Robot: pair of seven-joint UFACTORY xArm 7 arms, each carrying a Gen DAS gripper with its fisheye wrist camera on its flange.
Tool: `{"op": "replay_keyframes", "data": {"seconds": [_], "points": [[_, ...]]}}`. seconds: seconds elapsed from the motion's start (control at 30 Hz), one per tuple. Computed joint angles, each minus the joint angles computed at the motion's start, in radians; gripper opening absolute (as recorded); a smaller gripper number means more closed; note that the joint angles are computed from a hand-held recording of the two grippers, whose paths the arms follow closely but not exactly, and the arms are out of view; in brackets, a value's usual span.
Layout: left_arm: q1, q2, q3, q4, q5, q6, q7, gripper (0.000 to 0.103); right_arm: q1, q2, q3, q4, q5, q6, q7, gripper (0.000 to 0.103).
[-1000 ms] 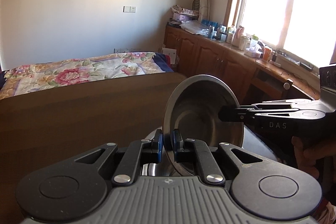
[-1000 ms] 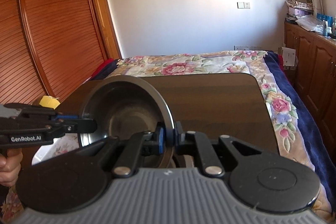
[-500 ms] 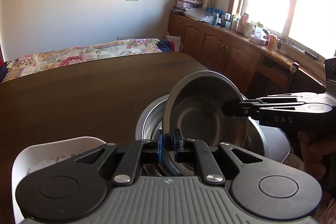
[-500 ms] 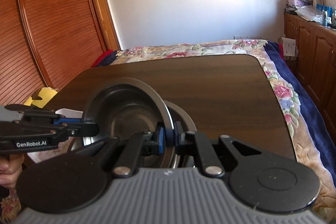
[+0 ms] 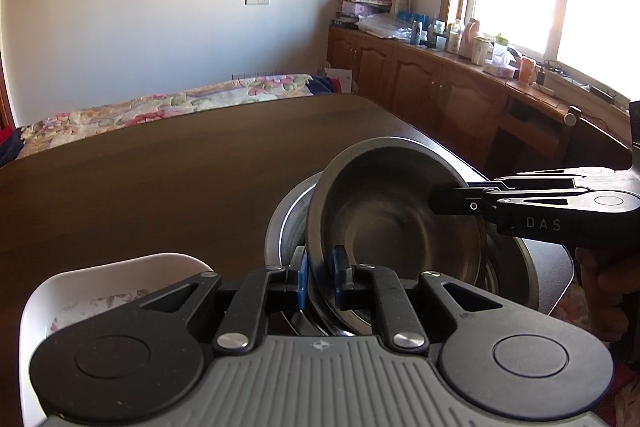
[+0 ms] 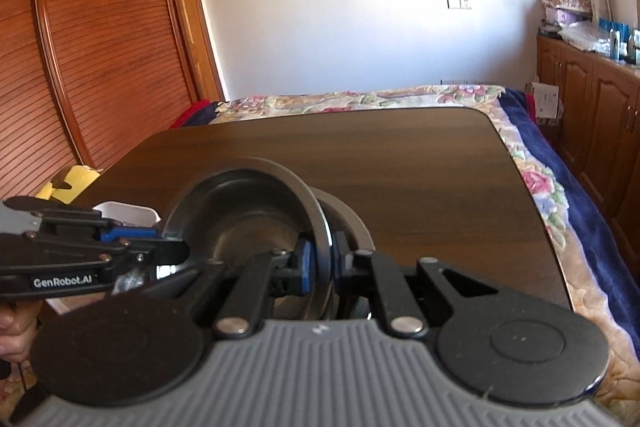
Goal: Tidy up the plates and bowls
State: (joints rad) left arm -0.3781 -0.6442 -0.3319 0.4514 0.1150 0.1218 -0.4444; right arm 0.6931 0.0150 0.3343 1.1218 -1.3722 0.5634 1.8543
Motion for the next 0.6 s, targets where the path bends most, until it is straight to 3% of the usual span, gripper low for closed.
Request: {"op": "replay_keyframes", "data": {"seconds": [0.17,0.6], "points": [[0.055,-0.028,-0.056,-0.034,0.012,-0.064,-0.061,0.014,0.011,0.0,0.007,-0.008,-0.073,0.043,0.068,0.012],[0.04,-0.081,-0.05,-0.074,0.007,-0.105,-0.101,0.014,0.035,-0.011,0.026,-0.01,-0.163,0.153,0.136,0.012]]}}
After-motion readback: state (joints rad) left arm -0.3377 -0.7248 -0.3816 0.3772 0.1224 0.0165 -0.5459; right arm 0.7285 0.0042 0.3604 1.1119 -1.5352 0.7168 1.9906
